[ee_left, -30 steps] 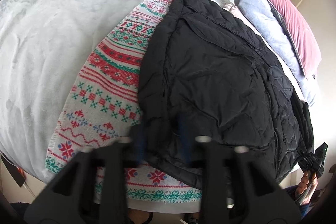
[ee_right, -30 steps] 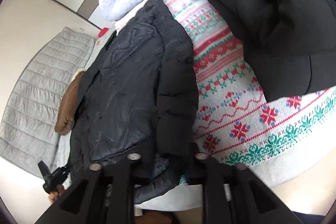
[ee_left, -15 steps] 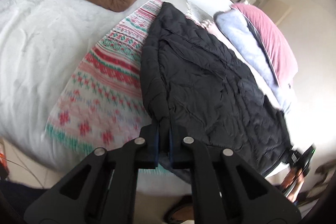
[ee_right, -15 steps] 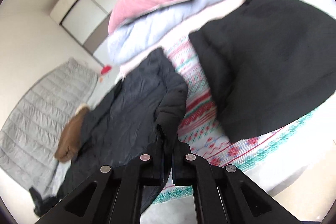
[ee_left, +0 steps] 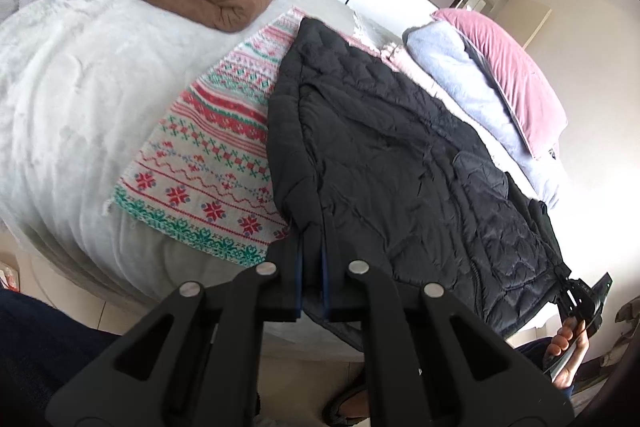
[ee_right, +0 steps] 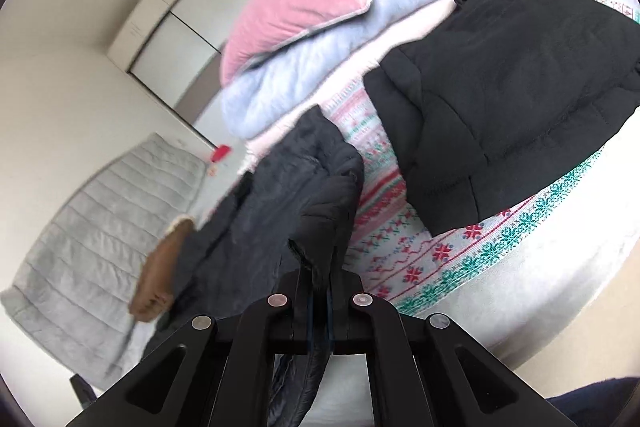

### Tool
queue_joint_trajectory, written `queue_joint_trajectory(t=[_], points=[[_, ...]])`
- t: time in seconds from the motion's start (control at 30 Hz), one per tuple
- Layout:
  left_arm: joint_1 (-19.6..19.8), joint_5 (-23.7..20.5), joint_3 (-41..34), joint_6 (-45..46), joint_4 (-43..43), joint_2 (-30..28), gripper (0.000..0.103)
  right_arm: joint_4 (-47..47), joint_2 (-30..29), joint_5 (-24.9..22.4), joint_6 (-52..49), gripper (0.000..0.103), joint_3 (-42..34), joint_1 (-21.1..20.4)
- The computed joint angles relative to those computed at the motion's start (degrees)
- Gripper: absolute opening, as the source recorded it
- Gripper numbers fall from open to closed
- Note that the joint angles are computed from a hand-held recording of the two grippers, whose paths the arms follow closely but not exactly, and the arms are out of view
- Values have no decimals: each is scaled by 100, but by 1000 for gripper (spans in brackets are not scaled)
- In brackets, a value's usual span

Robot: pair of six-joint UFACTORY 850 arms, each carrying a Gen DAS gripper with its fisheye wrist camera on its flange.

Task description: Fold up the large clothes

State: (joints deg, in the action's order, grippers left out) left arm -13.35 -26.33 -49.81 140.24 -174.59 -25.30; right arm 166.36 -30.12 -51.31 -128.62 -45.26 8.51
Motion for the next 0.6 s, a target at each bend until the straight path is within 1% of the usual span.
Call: queue_joint_trajectory(t=[0.1,0.13,0.2,0.23,0.33,0.43,0.47,0.6], points=[[60,-116,201,-225,129,259,8,-202,204,-208,170,3,223,-60],[81,-155,269,-277,149,348,8,-332,270,-345,306,3,302,-88],[91,-188,392,-224,72,540,8,-517,459,-650,470,2,487,-137],[75,-191,446,-92,-42,611,7,-528,570,-730,426,2,564,-133],[-25,-67,470,442,-496,735,7,-510,829,-702,252,2,660,-55],[14,-127,518,44,-112,773,7,-575,927,-727,253,2,692,20],[10,-163,558,30,-99,803,7,-590,945,-760,262,2,706,43],[-61,-322,834,473,-480,1140,7,-942,1115,-1172,463,2,909,-55]])
